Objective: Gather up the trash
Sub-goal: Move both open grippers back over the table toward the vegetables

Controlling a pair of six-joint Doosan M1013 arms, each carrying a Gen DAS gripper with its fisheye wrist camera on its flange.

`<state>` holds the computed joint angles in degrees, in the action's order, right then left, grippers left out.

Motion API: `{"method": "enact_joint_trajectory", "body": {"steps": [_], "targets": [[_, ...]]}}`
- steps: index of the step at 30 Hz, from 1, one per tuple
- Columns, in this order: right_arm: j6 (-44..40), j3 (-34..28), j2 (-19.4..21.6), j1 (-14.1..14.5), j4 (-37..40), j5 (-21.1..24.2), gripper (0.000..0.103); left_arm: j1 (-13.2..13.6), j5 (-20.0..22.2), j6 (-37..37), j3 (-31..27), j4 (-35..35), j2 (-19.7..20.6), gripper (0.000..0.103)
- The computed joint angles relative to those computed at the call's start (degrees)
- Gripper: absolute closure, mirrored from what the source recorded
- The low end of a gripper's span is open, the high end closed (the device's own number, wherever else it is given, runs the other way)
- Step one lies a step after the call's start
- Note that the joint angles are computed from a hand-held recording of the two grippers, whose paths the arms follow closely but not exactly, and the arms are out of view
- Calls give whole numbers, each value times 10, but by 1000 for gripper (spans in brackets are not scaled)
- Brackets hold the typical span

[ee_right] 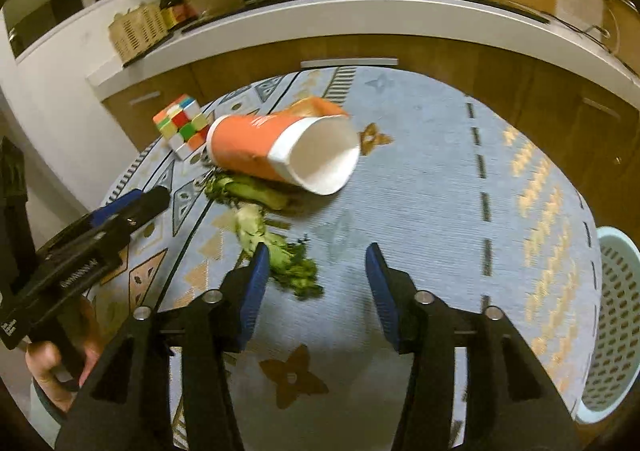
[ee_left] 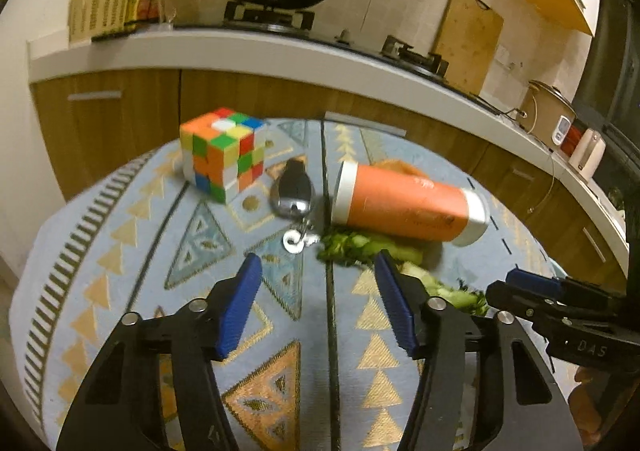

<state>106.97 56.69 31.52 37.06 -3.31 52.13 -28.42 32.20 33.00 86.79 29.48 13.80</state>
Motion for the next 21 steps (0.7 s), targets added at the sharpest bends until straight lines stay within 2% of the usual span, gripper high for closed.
{"method": "enact_joint_trajectory", "body": {"steps": [7, 15, 16, 21], "targets": [[-54, -22, 20, 7, -3, 2, 39, 8, -17, 14, 6, -30, -2, 54], [-94, -60, 49, 16, -17, 42, 39, 11, -23, 47, 6, -66, 0, 54], [-96, -62, 51, 18, -25, 45, 40, 12, -24, 50, 6, -70, 0, 54], [-112, -70, 56, 26, -40, 55, 67, 17, -38, 58, 11, -91, -2, 54]]}}
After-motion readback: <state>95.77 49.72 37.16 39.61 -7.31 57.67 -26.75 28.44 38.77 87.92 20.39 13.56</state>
